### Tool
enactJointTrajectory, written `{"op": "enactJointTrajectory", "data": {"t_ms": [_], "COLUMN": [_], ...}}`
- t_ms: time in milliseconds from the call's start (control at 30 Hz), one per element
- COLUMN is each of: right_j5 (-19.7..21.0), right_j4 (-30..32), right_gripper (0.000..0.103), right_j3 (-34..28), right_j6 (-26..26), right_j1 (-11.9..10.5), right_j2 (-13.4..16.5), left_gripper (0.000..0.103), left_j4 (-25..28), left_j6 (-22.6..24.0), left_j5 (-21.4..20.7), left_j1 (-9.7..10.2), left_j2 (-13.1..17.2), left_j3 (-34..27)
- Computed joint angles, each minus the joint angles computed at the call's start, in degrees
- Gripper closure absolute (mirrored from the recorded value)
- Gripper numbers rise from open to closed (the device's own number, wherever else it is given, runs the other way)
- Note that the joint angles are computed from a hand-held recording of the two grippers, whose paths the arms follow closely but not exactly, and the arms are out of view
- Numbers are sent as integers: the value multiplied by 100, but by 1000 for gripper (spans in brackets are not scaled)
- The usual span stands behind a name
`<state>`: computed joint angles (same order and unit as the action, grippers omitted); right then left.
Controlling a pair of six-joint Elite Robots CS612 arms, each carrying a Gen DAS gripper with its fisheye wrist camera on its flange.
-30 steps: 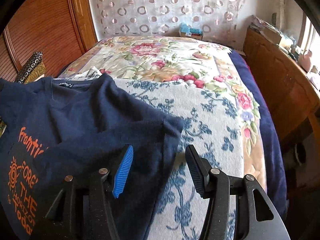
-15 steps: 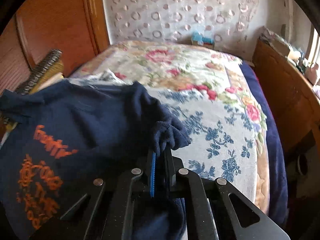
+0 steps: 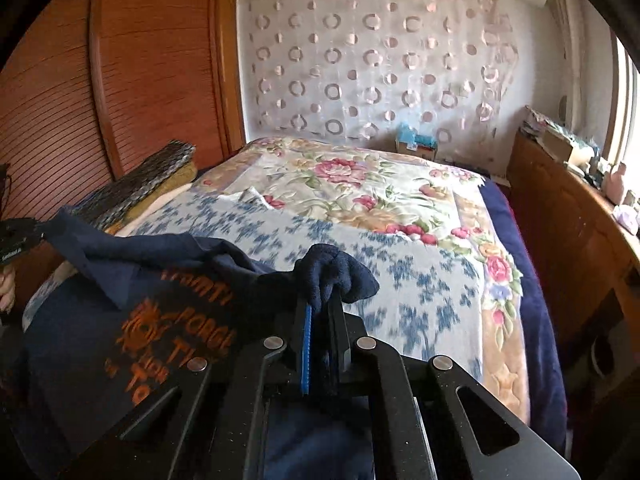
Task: Fold small clothes
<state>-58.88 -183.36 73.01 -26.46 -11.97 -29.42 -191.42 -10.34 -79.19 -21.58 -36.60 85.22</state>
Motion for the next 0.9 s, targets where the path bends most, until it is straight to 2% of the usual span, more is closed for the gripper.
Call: {"op": "enactJointTrajectory", "data": {"t_ms": [133,400,733,833,900], "right_j5": [180,431,457,511,365], "right_j4": [-405,-625,-96,154,258], "right_gripper": [97,97,97,97,97], "right_j3": [630,1435,1861,1959,2000], "right_j6": [24,71,-259,-450,-540], "right_j1": [-162,-390,-495,-527,-513], "right_j2": [-217,-558,-1002,-1092,-1118], "left_gripper": [100,100,100,100,100], "left_j4": [-560,-858,-1000,-787,-675], "left_j6": [-253,-592,-392,-312,-334], "left_j5": [6,142,502,500,468], "left_j1": [-4,-49,-135,-141,-140], "left_j2": [-171,-350,-581,-626,-616], "left_j3": [503,1040,1375,1410,1400]}}
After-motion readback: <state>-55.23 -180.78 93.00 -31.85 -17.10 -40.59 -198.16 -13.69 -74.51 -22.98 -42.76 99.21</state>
